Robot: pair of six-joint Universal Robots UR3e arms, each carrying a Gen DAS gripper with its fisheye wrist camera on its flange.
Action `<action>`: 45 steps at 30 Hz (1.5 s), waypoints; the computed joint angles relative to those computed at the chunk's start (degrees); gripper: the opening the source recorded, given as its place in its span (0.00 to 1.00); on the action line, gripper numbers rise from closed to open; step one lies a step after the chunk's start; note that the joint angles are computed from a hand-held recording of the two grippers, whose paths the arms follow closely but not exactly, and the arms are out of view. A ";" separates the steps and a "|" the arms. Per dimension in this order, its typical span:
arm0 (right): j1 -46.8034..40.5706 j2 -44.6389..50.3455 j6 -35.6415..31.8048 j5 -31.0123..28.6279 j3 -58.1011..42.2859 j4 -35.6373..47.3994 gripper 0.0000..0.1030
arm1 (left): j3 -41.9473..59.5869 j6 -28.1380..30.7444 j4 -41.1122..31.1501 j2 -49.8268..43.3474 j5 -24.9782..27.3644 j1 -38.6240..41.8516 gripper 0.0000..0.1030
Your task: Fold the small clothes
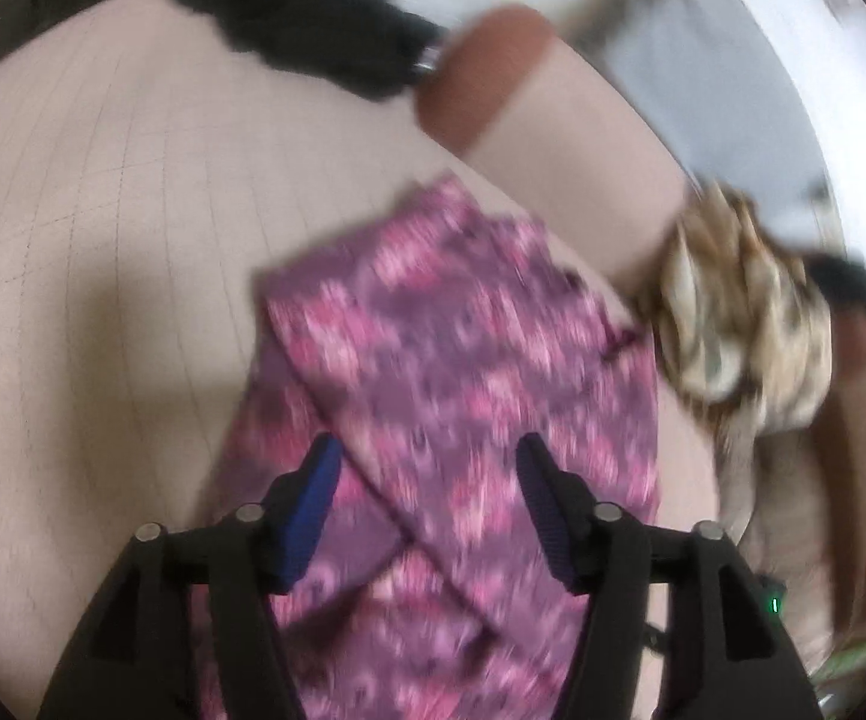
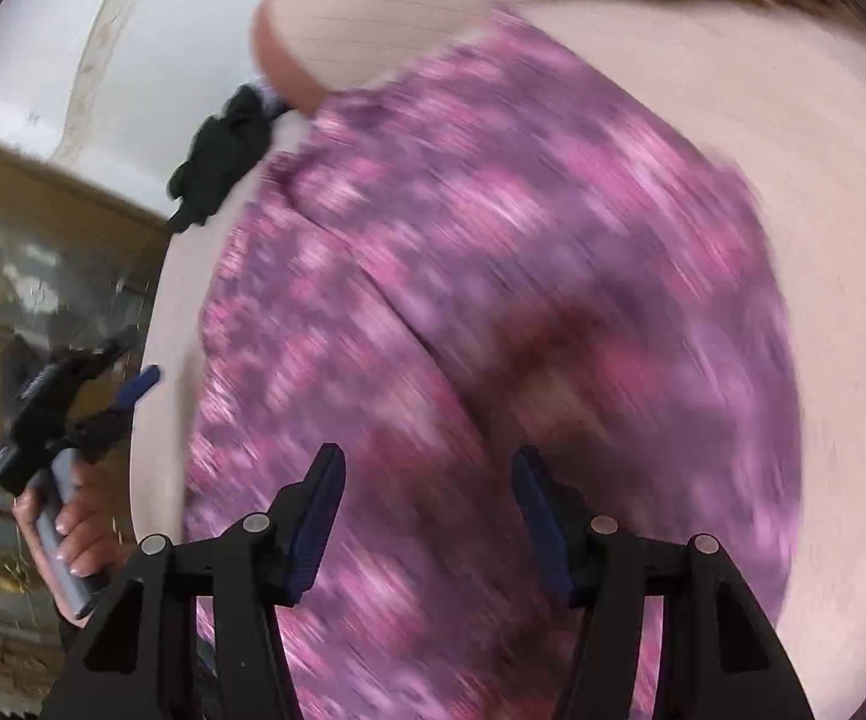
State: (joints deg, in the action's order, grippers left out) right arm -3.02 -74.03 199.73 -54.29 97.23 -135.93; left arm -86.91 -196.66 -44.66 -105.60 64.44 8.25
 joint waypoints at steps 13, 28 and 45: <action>-0.99 -14.86 2.32 8.08 12.16 -6.09 0.08 | -38.05 9.20 1.07 27.84 1.32 5.49 0.65; -13.72 -42.43 -2.39 12.52 41.17 -8.47 0.56 | -46.97 13.59 -8.11 49.84 1.62 12.49 0.65; -16.58 -14.31 -10.40 7.49 -4.22 9.29 0.76 | 9.13 5.70 -10.03 4.14 13.47 -0.55 0.78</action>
State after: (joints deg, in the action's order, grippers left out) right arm -19.59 -88.34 189.34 -46.80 93.01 -126.64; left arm -77.78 -190.97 -54.70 -101.47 77.91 7.69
